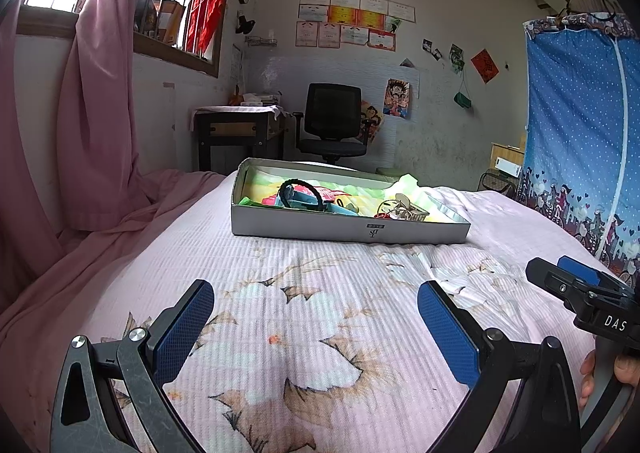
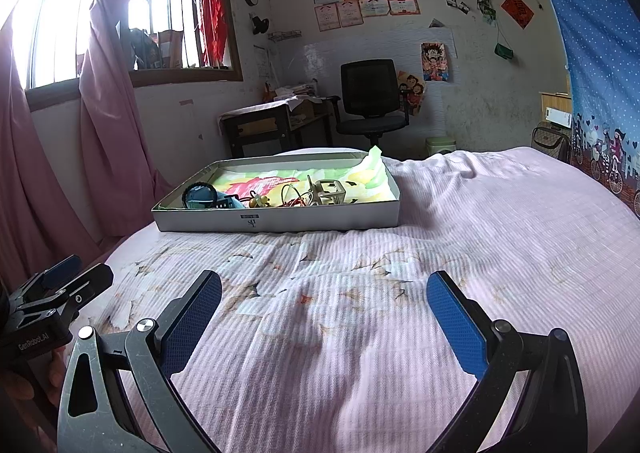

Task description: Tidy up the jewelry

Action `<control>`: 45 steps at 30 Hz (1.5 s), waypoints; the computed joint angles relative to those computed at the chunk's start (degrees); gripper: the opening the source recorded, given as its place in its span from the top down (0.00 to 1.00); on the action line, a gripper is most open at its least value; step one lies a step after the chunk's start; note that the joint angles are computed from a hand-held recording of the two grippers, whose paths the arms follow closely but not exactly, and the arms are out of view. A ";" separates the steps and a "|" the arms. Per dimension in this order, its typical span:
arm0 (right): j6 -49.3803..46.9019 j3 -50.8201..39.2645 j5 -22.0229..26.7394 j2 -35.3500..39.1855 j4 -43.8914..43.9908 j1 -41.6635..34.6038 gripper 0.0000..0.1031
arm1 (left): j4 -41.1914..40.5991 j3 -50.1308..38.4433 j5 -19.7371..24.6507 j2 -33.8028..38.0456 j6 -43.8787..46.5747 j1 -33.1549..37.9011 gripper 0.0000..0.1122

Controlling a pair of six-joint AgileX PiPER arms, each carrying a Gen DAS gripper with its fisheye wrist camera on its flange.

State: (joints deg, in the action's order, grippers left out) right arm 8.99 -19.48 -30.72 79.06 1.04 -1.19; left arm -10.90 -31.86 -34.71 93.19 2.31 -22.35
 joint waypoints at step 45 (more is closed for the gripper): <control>-1.37 0.18 -0.75 0.75 2.03 1.08 0.02 | -0.22 0.11 -0.10 0.30 0.43 -0.13 0.09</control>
